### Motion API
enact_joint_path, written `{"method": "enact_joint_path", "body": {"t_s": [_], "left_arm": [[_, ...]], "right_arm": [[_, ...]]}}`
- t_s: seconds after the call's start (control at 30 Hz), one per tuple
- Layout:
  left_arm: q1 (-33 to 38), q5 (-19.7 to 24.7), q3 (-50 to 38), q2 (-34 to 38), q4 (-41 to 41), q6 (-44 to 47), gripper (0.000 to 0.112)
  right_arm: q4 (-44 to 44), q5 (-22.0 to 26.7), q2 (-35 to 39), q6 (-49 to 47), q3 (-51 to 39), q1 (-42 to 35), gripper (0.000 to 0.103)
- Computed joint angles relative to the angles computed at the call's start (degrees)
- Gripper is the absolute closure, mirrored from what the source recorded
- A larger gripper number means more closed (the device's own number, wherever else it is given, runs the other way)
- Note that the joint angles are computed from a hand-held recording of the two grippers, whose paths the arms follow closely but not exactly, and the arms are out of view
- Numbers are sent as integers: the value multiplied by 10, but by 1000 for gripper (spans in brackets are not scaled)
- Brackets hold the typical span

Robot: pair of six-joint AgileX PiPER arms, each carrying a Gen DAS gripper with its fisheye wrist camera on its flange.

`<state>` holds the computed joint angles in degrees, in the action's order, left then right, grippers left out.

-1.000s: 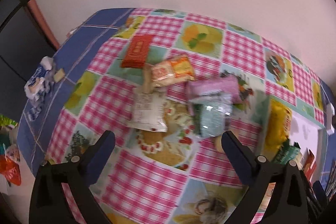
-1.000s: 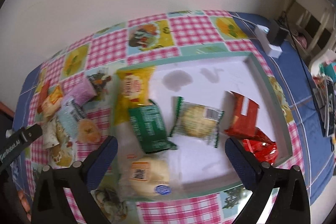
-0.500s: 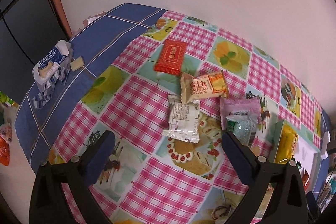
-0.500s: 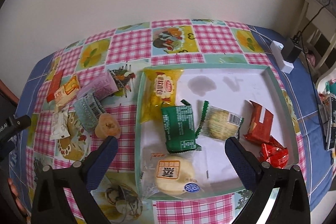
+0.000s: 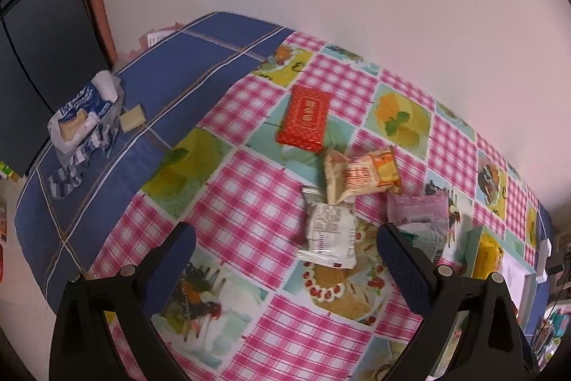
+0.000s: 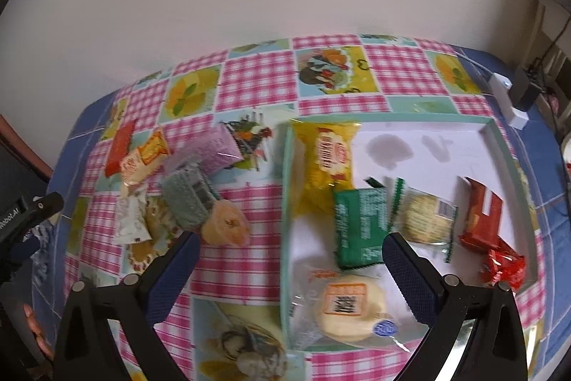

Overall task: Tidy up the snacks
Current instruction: 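Withdraw both tools from the tray back to the snack pile, then grasp the white pack with the left tool while the right tool grasps the jelly cup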

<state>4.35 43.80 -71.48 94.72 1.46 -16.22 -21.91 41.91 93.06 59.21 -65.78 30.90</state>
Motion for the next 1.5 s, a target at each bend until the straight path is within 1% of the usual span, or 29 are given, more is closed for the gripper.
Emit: {"method": "enact_joint_path", "body": {"t_s": [0.1,0.13,0.2,0.27,0.37,0.4,0.47,0.6,0.67,0.8,0.83,0.87,1.0,1.1,1.13,1.17,1.23,1.3,1.33,1.37,1.4,1.43,1.5], "left_arm": [[18,-5,-2,3,-19,21,11],[24,0,-6,6,-26,25,11],[46,-5,-7,10,-74,57,11],[65,-6,-9,16,-117,82,11],[73,-11,-11,23,-135,90,11],[70,-12,-13,27,-129,86,11],[64,-14,-17,40,-126,84,11],[51,-8,-33,78,-152,108,11],[41,-10,-38,93,-154,112,12],[15,-19,-44,123,-159,116,12],[10,-21,-45,129,-160,117,13],[5,-22,-47,136,-159,117,14],[-12,-21,-57,167,-150,109,25],[-21,-21,-64,188,-139,99,27],[-23,-20,-67,193,-135,95,28],[-27,-20,-69,198,-127,88,29],[-39,-23,-73,201,-94,65,33],[-48,-20,-78,204,-69,43,38],[-54,-17,-83,208,-56,32,40],[-58,-14,-84,208,-42,25,45],[-62,-13,-86,208,-30,19,56],[-63,-14,-87,209,-29,20,58],[-60,-11,-88,208,-40,30,58]], "right_arm": [[6,-14,8,-3,-12,3,0],[8,-18,12,-6,-17,3,0],[13,-22,24,-15,-31,7,1],[16,-20,37,-28,-47,12,8],[21,-17,58,-44,-69,18,12],[23,-17,65,-48,-74,20,13],[30,-11,84,-64,-91,22,19],[48,-2,121,-94,-115,22,23],[60,6,143,-116,-128,21,33],[71,12,173,-138,-141,20,34],[73,15,181,-143,-145,20,36],[75,17,186,-148,-148,19,40],[78,22,203,-157,-155,20,41],[76,27,215,-164,-162,23,41],[75,27,219,-165,-162,24,43],[75,29,222,-167,-165,24,45],[73,30,227,-166,-166,24,45],[58,30,229,-159,-166,27,49],[57,29,228,-161,-166,26,54],[56,29,228,-159,-165,26,55],[56,28,229,-158,-165,26,55],[55,27,229,-157,-164,26,55],[51,30,228,-155,-164,29,55]]}}
